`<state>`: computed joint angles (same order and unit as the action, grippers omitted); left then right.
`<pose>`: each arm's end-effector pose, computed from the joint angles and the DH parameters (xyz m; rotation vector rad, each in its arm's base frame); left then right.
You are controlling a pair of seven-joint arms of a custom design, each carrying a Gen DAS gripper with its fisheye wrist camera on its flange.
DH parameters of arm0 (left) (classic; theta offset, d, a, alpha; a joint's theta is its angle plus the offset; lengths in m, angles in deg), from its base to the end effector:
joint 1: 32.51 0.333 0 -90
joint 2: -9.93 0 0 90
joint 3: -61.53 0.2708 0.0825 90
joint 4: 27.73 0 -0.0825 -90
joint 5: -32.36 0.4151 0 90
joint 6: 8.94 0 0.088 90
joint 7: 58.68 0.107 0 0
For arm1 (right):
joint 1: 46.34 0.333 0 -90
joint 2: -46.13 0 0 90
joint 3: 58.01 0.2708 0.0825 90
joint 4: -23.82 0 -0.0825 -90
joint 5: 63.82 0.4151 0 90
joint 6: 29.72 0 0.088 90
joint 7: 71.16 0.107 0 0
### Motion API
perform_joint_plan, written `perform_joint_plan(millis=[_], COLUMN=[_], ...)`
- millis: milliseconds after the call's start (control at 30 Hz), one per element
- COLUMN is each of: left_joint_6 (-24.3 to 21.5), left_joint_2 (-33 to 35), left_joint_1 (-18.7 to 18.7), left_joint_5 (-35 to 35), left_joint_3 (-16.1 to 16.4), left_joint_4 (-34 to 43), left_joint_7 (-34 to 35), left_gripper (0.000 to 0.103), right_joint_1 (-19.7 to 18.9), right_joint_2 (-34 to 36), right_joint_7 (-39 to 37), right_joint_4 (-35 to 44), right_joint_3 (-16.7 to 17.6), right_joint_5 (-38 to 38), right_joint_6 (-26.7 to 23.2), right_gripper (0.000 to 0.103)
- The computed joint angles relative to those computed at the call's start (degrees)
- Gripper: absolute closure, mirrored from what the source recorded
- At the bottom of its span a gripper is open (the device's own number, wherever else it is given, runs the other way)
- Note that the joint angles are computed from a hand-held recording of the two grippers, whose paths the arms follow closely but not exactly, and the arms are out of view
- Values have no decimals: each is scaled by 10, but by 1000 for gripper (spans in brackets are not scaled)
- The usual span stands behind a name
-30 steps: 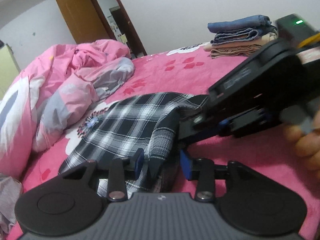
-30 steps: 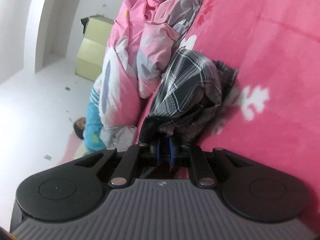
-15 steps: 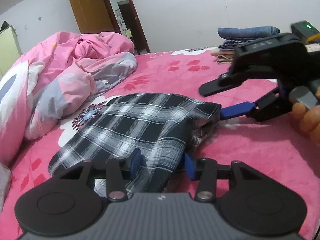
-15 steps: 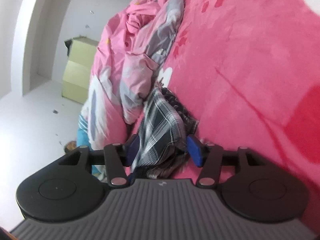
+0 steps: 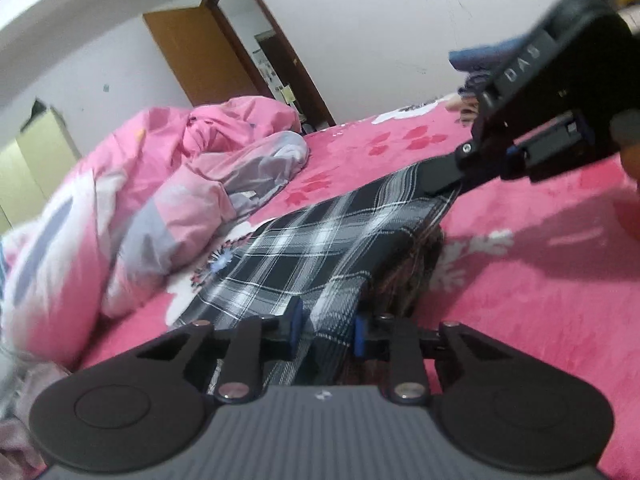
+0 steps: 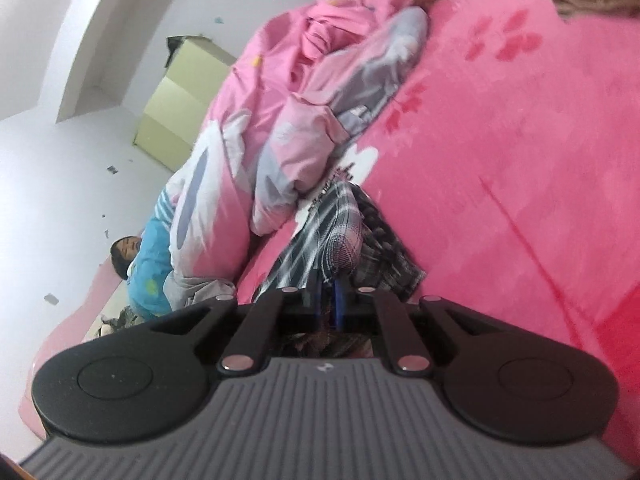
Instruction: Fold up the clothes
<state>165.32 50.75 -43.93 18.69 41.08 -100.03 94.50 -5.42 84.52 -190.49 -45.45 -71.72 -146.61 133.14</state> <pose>0.7188 -0.3203 0.4384 -0.3873 2.1352 -0.9721 0.6390 0.4456 0.4163 -0.7186 1.7069 -0.3192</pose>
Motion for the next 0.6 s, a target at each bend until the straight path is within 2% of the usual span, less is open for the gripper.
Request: perform_joint_plan(millis=[67,167,233,300,400,467,500,533,600], left_joint_6=[6,89,130,134,144,139,122,104,66], left_joint_2=[1,5,8,5,-1,-18,-33,-47,-73], left_joint_1=[-21,-31,-36,-36,-31,-19,1,20,58], left_joint_5=[18,58,80,89,105,109,107,103,84], left_joint_3=[28,35,41,43,41,31,12,-8,-43], left_joint_4=[-5,-40,-56,-61,-74,-94,-107,-120,-141], left_joint_7=[-9,24,35,32,35,33,29,28,31], left_gripper=[85,88,88,87,79,64,51,46,46], right_joint_1=[-13,-29,-26,-8,16,18,17,16,12], right_joint_2=[3,15,16,0,-51,-80,-91,-100,-104], right_joint_7=[-50,-131,-153,-156,-155,-148,-144,-144,-156], right_joint_4=[-5,-4,-8,-26,-83,-114,-126,-134,-131], right_joint_3=[18,39,36,20,13,22,27,32,46], right_joint_5=[44,125,152,157,141,125,115,108,94], right_joint_6=[-7,-16,-19,-36,-95,-124,-133,-143,-160], right_gripper=[99,99,97,93,93,93,93,93,93])
